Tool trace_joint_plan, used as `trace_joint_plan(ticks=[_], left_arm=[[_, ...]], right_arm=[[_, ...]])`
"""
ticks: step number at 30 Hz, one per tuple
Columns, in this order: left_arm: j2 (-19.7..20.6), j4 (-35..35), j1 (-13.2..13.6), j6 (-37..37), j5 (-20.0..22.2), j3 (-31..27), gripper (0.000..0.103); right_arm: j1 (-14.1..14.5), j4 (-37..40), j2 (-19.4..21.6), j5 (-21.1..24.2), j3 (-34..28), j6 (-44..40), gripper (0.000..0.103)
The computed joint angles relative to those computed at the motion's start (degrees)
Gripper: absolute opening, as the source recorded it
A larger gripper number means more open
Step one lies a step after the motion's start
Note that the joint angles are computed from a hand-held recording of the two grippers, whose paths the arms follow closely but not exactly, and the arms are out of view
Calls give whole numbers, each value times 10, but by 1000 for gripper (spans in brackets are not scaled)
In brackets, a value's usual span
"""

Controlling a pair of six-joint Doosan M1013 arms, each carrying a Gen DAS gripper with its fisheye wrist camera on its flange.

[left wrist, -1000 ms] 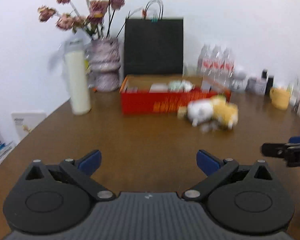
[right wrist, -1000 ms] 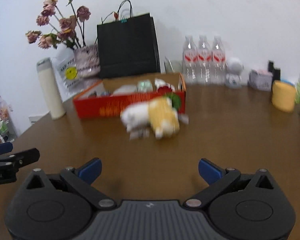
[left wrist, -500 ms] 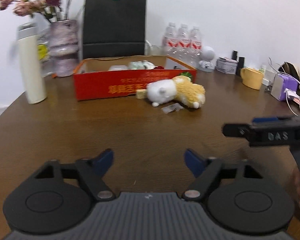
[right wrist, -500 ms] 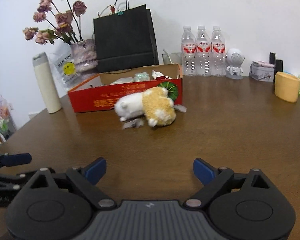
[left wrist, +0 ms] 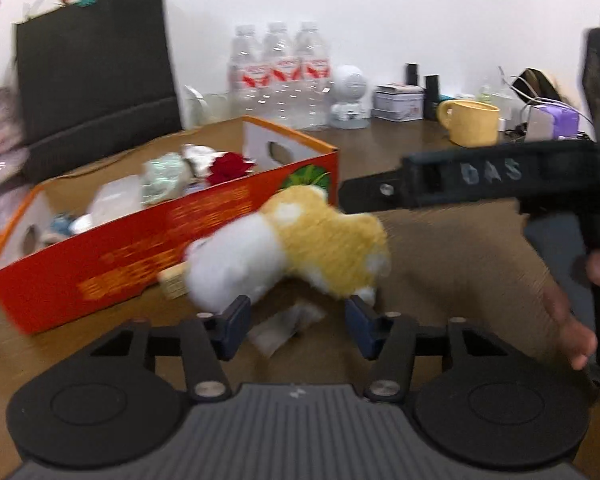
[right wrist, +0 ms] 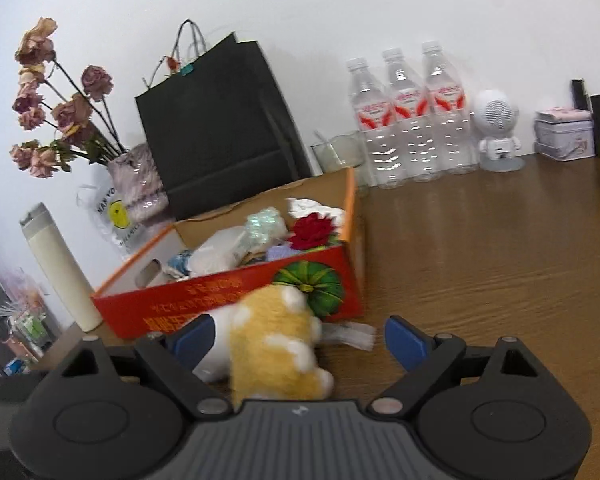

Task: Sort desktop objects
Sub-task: 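Grasp a small clear packet with the left gripper while the right gripper grasps the plush toy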

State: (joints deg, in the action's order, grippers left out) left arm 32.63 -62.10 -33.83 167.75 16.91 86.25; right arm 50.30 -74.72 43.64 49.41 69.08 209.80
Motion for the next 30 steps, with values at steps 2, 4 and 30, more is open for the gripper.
trace_joint_plan(ticks=[2,4,30], left_arm=[[12,92,-3,-81,17,-21,43],[18,110,-4,-96,19,-26,30],[-123,-371,74,225,-24,166,14]], right_arm=[[7,9,7,61,-13,-17,92],[8,6,6,72,-11,3,93],[50,130,64,114,-136,-260,43]])
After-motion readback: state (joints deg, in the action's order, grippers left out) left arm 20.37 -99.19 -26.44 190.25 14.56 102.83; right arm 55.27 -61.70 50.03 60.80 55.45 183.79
